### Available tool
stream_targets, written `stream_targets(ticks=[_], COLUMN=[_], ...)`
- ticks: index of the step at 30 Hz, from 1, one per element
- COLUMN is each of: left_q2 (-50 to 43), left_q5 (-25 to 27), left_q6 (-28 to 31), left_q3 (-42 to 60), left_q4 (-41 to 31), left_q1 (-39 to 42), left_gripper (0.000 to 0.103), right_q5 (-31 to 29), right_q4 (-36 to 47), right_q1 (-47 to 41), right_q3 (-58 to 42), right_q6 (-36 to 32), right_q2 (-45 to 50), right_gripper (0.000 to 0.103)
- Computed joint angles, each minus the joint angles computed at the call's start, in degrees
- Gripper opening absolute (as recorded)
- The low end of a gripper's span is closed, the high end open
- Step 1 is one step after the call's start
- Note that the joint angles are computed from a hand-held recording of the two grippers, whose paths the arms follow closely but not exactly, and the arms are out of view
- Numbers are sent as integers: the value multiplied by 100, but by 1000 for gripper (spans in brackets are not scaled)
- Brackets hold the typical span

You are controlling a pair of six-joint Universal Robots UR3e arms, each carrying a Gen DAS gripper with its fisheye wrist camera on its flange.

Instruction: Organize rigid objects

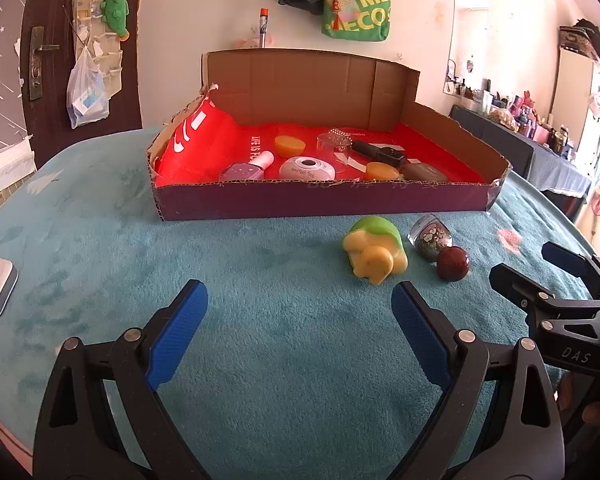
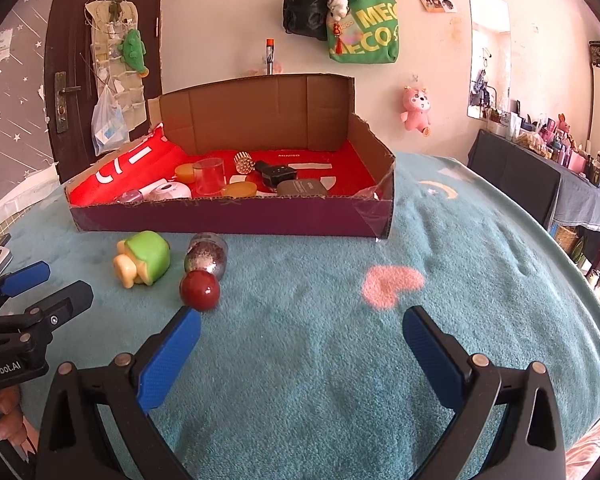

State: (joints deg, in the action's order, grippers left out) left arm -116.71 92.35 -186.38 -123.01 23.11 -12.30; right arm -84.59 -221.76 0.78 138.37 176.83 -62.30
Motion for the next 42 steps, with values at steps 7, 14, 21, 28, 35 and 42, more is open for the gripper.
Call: stream_targets(ticks=[7, 14, 21, 28, 35, 42], left_q2=[164, 142, -23, -103, -154, -456], left_q5=[-332, -697, -980, -1213, -1405, -1340], left_q6=[89, 578, 946, 1157, 1278, 1342], left_q3=[429, 1127, 1926, 2364, 2519, 2919], left_q4=[-792, -1781, -2694, -3263, -3624, -3939], left_q1=[199, 262, 294, 389, 443, 333], left_gripper=[94, 94, 94, 94, 94, 94], right_q5=[204, 461, 1020, 1273, 811, 1096], right_q4=[1230, 2399, 3925, 4831, 5254, 5010], right_q1=[-13, 24, -178, -242, 21, -478], right_q3=[-522, -1211, -1967, -2598, -3150, -2825], right_q6=[-202, -542, -840, -1034, -1211, -1450], right_q2=[-443, -514, -532, -364, -79, -300], right_gripper=[103, 103, 103, 103, 102, 102])
